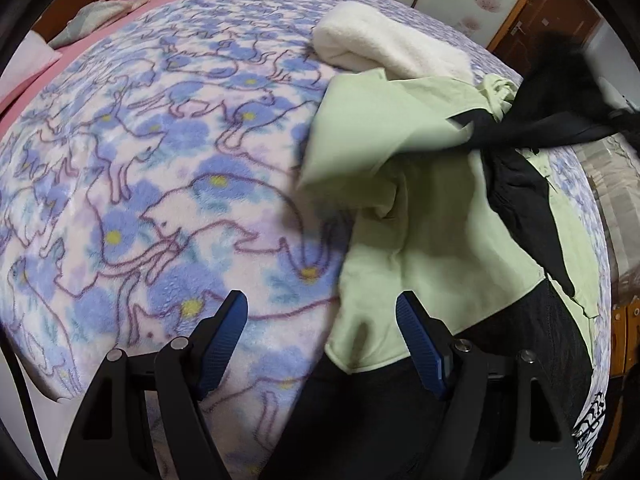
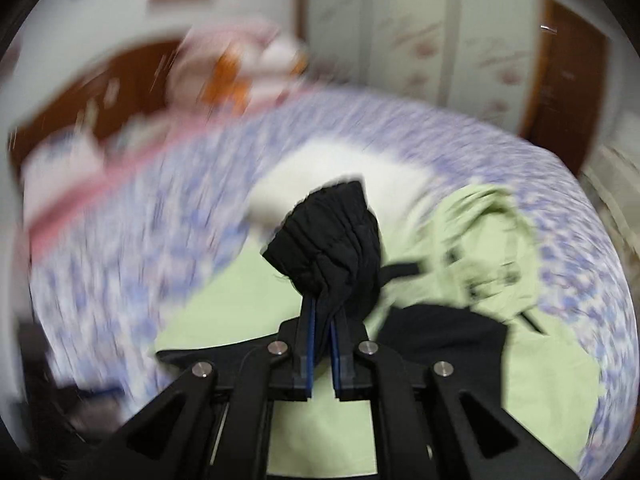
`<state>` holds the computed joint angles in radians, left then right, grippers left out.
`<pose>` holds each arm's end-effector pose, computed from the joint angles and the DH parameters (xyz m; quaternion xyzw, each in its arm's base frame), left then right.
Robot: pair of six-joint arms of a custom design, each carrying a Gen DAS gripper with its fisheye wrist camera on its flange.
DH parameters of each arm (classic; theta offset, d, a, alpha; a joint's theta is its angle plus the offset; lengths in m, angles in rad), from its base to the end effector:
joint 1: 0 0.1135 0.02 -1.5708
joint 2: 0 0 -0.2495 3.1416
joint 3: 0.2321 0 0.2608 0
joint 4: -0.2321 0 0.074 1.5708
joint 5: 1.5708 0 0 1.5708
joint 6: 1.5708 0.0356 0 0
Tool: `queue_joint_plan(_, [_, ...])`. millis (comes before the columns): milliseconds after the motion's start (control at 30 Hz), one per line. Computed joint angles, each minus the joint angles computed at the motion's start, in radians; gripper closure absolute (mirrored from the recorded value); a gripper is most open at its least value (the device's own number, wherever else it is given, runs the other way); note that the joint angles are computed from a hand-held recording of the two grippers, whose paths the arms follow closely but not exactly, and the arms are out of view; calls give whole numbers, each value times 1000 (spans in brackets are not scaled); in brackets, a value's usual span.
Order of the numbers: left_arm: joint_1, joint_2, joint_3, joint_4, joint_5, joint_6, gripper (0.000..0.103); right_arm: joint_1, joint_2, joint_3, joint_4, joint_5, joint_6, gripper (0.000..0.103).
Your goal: Fold large clothes
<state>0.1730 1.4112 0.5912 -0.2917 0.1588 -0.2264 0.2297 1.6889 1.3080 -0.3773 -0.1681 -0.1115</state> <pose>0.2430 0.0368 0.1173 -0.1749 0.9550 -0.0833 0.2247 0.3750 0.0938 0.2476 -0.1881 0.8964 0.1002 0.3886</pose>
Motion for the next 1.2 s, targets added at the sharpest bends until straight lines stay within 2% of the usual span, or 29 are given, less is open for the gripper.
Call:
queue_joint_plan(100, [-38,-24,-6,1,-12,-9,28,-160,-87,-61,31,-27,51,97])
queue_joint_plan(167, [-63,-23,-4,4,-18,-11,28,-246,-108,-103,23,-27,49,92])
queue_joint_plan(200, [-80,-15,1,5,-25,-12,28,-309,-87,-112,-26,-30,24,88])
queue_joint_plan(233, [-93,-6,7,4,-29,-10,28,-348,-51,-103,-90,-31,-8,74])
queue_joint_plan(267, [-107,4,15,3,-37,-10,28,-388,-3,-91,-161,-26,-49,67])
queue_joint_plan(333, [-134,31,37,3,-54,-14,28,-458,65,-99,-233,-23,-107,67])
queue_joint_plan(433, [-168,90,97,2,-74,-18,28,-561,135,-83,-308,-92,-135,67])
queue_joint_plan(567, [-197,228,244,1,-91,3,28,-666,262,48,-382,-254,-97,65])
queue_joint_plan(667, [-196,384,416,-19,-92,28,28,-697,376,174,-408,-352,-63,65])
queue_joint_plan(833, [-164,633,732,-151,-58,38,28,-708,496,375,-505,-457,-34,65])
queue_joint_plan(933, [-155,741,869,-202,-39,53,28,-747,525,468,-593,-563,-81,63])
queue_joint_plan(967, [-155,775,912,-218,-35,57,28,-753,513,460,-567,-560,-72,57])
queue_joint_plan(1033, [-151,838,985,-245,-22,65,28,-741,506,445,-495,-464,-60,50])
queue_joint_plan(1100, [-144,911,1072,-282,-4,55,28,-713,560,487,-484,-364,-78,50])
queue_joint_plan(1200, [-128,981,1163,-309,25,44,23,-693,677,575,-504,-309,-81,50])
